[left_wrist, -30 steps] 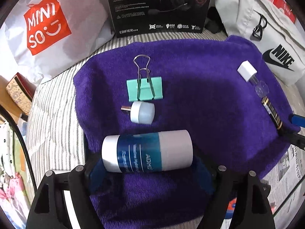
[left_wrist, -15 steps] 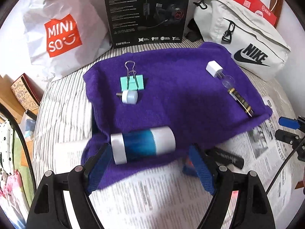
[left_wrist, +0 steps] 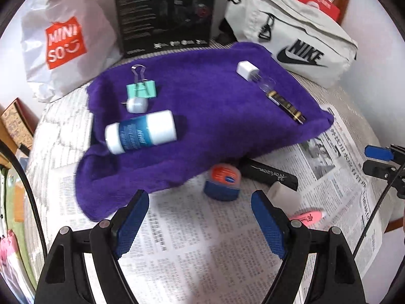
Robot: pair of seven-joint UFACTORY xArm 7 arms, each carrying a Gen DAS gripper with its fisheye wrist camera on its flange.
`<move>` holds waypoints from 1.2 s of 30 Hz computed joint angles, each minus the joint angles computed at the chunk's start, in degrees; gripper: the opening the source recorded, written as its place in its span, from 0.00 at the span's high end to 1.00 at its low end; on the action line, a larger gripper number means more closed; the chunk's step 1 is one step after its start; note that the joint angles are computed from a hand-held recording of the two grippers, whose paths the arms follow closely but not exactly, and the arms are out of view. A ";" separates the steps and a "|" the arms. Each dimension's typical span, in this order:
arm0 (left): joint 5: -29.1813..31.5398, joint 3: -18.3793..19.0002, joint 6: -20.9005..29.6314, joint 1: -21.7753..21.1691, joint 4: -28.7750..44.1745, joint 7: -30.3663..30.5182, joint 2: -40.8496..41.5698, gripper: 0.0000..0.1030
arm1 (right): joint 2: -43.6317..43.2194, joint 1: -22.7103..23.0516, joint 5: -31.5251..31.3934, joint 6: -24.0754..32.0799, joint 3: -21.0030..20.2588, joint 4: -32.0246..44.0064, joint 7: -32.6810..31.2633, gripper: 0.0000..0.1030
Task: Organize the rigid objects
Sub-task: 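Grasp the blue Vaseline lip tin with the left tool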
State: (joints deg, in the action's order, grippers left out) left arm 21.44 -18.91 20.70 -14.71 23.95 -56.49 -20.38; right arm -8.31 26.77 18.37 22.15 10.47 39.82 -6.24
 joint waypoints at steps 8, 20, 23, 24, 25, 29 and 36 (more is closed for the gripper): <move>9.63 -1.81 -0.31 1.94 3.60 -2.46 6.69 0.20 | -1.56 -0.05 1.33 0.58 -0.79 -2.62 0.38 0.44; 15.99 1.50 -2.88 0.07 4.21 -5.04 9.96 0.32 | 0.24 -0.07 2.62 0.79 -0.63 -3.09 0.73 0.44; 15.51 2.07 -4.49 -0.03 3.92 -5.75 10.32 0.35 | 0.71 0.14 2.89 0.92 -0.27 -2.99 0.60 0.44; 15.93 1.89 -4.50 0.20 4.00 -6.59 10.40 0.39 | 0.86 0.23 3.03 1.02 -0.18 -2.91 0.45 0.44; 16.70 1.59 -4.42 0.55 4.02 -7.97 10.28 0.43 | 1.03 0.28 3.05 1.07 -0.07 -2.82 0.38 0.44; 12.98 3.21 -6.78 -0.58 2.15 -5.73 8.59 0.65 | 1.66 0.53 3.98 1.16 0.07 -2.62 -0.30 0.44; 10.97 0.70 -6.60 0.90 1.98 -4.15 8.29 0.65 | 2.72 0.47 5.42 1.39 0.34 -2.13 -1.61 0.44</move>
State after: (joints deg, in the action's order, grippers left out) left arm 32.41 -18.21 14.10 -13.81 25.93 -60.64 -12.10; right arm -5.59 27.23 23.79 23.54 10.81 37.69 -7.85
